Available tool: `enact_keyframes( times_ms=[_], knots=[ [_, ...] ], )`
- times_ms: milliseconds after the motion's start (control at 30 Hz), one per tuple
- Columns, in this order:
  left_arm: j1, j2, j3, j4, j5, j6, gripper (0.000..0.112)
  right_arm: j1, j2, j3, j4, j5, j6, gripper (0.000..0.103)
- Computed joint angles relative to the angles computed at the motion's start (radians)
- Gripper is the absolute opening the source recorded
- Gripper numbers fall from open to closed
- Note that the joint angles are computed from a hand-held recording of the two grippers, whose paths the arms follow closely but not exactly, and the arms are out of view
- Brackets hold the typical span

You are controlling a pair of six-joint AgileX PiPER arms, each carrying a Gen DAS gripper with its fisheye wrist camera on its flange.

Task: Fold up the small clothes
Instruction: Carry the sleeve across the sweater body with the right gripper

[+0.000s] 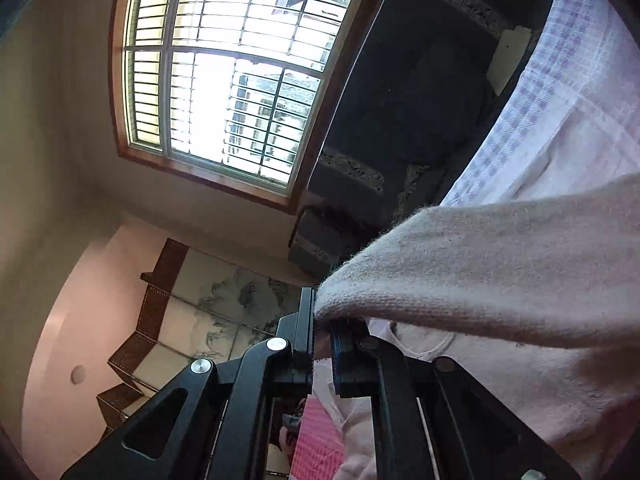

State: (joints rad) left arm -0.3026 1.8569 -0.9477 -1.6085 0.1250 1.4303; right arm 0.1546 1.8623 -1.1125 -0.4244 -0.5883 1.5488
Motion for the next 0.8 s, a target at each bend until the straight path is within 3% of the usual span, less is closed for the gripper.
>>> enact_keyframes(
  times_ms=[100,167,300,433,500,567,667,800],
  knots=[
    [0.074,-0.011,-0.006,-0.007,0.032,0.007,0.103,0.121,0.218,-0.243,-0.035,0.061,0.078,0.009],
    [0.122,-0.011,-0.023,0.072,0.045,-0.064,0.103,0.177,0.339,-0.382,-0.088,0.15,0.142,0.009],
    [0.186,0.023,-0.087,0.34,0.095,-0.293,0.103,0.224,0.514,-0.555,-0.253,0.233,0.356,0.009],
    [0.228,0.064,-0.167,0.477,0.193,-0.426,0.103,0.23,0.575,-0.572,-0.278,0.184,0.418,0.01],
    [0.262,0.093,-0.234,0.494,0.298,-0.47,0.103,0.223,0.569,-0.509,-0.194,0.083,0.346,0.01],
    [0.291,0.131,-0.314,0.503,0.423,-0.52,0.103,0.226,0.544,-0.459,-0.102,0.055,0.244,0.01],
    [0.318,0.212,-0.461,0.501,0.642,-0.597,0.103,0.218,0.516,-0.423,-0.086,0.027,0.208,0.01],
    [0.296,0.372,-0.723,0.511,0.926,-0.758,0.103,0.202,0.524,-0.383,-0.104,-0.102,0.261,0.012]
  ],
)
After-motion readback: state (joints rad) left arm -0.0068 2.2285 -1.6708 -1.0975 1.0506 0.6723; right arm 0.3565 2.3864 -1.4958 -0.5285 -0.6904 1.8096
